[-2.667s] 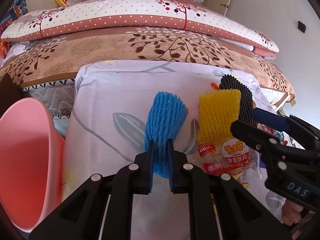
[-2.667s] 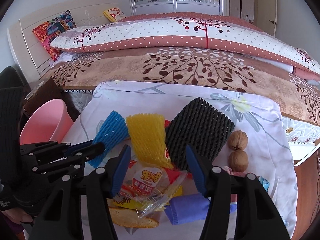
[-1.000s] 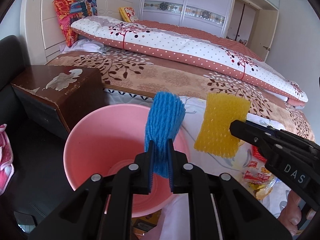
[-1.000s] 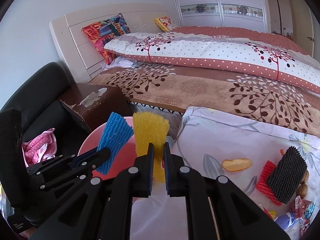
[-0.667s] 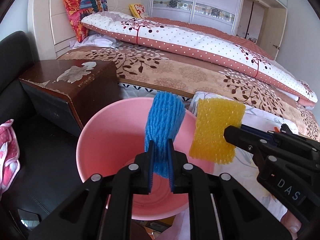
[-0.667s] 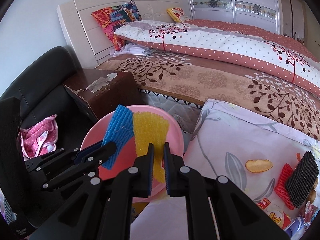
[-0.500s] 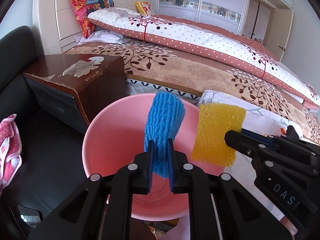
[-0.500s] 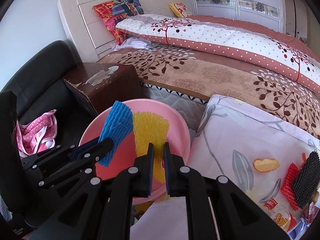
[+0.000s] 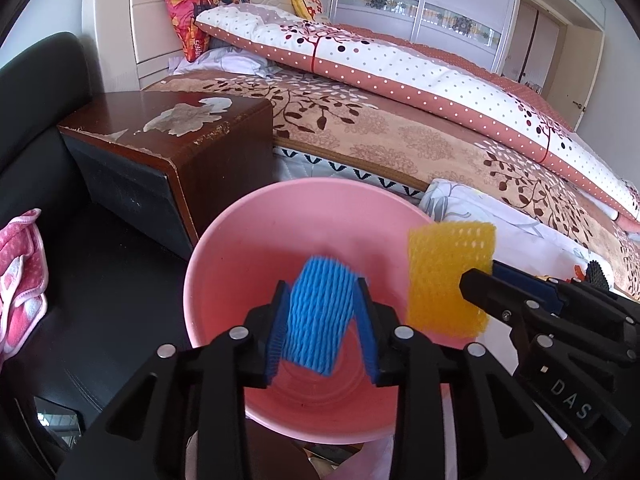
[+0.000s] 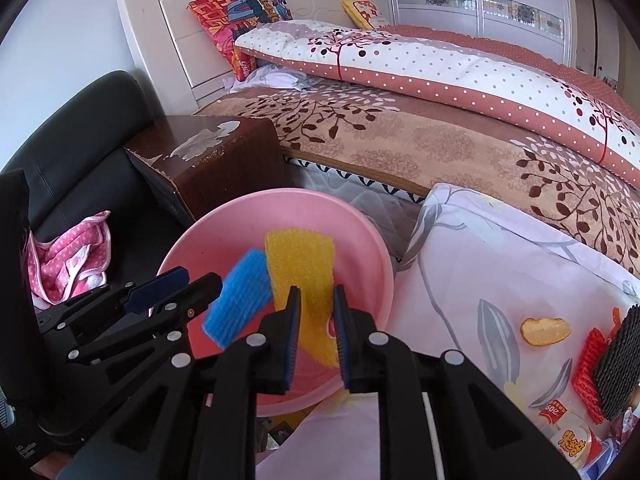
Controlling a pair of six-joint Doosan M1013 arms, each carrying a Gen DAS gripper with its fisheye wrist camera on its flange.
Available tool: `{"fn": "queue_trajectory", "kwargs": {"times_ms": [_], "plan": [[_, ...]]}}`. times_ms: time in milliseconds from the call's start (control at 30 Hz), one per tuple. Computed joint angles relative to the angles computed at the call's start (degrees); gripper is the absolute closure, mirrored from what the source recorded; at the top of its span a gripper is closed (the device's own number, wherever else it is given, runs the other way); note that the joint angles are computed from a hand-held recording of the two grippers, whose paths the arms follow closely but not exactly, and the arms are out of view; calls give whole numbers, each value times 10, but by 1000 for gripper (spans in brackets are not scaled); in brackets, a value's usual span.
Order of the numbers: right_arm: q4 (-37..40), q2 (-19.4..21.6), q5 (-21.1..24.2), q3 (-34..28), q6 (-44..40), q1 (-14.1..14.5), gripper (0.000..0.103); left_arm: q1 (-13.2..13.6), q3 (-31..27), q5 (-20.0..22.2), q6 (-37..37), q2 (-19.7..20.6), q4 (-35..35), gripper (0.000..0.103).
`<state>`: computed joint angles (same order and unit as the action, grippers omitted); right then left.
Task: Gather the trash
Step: 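Carry both foam nets to the pink bucket and open both tools, then move both tools back over the trash on the sheet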
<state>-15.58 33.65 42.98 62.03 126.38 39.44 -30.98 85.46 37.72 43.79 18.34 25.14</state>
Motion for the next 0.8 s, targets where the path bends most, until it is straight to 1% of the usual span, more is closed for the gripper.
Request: {"fn": "queue_trajectory", "kwargs": {"times_ms": [33, 67, 233, 400, 500, 633, 733, 800], "plan": [[-1, -1, -1, 1, 2, 0, 76, 0, 0, -1, -2, 0, 0, 69], [0, -2, -3, 3, 1, 0, 75, 1, 0, -1, -4, -1, 0, 69], [1, -10, -11, 13, -2, 0, 73, 4, 2, -8, -6, -5, -17, 69], [-15, -24, -23, 31, 12, 3, 72, 3, 5, -22, -6, -11, -25, 69], [-41, -33, -23, 42, 31, 7, 71, -1, 7, -26, -10, -14, -15, 69], [-89, -45, -23, 59, 53, 16, 66, -7, 5, -20, -1, -15, -14, 69], [-118, -56, -25, 75, 65, 20, 65, -13, 6, -15, -9, -15, -2, 69], [-126, -63, -26, 86, 68, 22, 65, -15, 5, -13, -6, -16, -11, 69]]}}
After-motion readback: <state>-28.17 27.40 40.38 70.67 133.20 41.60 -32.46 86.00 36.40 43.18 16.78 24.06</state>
